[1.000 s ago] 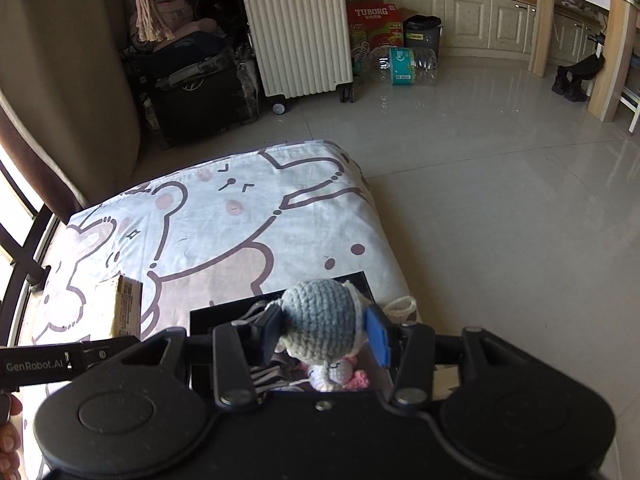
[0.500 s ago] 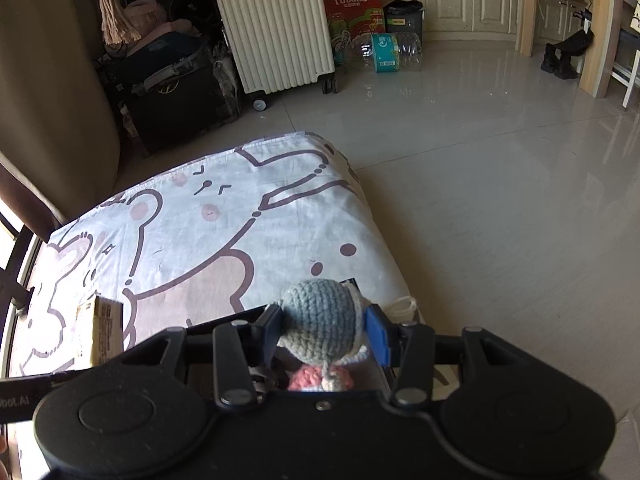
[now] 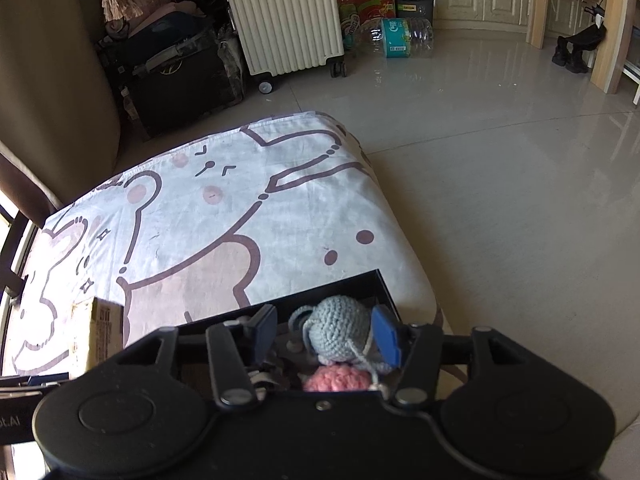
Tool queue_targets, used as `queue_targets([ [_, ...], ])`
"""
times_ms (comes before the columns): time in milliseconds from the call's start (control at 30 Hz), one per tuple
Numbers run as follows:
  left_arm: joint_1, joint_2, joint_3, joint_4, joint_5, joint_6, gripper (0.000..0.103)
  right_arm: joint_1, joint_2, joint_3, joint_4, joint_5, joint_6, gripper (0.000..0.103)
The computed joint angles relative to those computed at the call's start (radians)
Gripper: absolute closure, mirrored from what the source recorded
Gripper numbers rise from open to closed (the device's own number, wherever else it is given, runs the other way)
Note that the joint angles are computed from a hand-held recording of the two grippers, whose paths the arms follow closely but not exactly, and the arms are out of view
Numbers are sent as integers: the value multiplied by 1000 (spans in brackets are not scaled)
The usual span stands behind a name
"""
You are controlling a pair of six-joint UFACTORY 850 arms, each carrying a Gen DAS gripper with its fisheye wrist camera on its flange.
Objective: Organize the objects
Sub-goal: 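Lift and carry the tissue pack and the mouse over the black box with both tools, then lower the tissue pack and mouse into the box and open both grippers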
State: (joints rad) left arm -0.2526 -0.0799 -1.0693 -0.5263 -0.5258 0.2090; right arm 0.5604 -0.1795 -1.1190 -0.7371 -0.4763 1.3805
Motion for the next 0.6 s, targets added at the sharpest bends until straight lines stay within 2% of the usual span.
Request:
queue_targets([
  [67, 3, -3, 2, -35, -5, 13, 50, 0, 3, 1, 23, -5, -20, 62],
  [133, 1, -6, 5, -65, -4, 24, 50, 0, 11, 7, 31, -2, -23, 64],
  [433, -26, -27, 23, -224, 29, 81, 50, -1, 69, 49, 67, 20, -40, 64],
  [600, -41, -47, 21, -221, 52, 67, 50, -7, 83, 62, 109, 21, -77, 64],
])
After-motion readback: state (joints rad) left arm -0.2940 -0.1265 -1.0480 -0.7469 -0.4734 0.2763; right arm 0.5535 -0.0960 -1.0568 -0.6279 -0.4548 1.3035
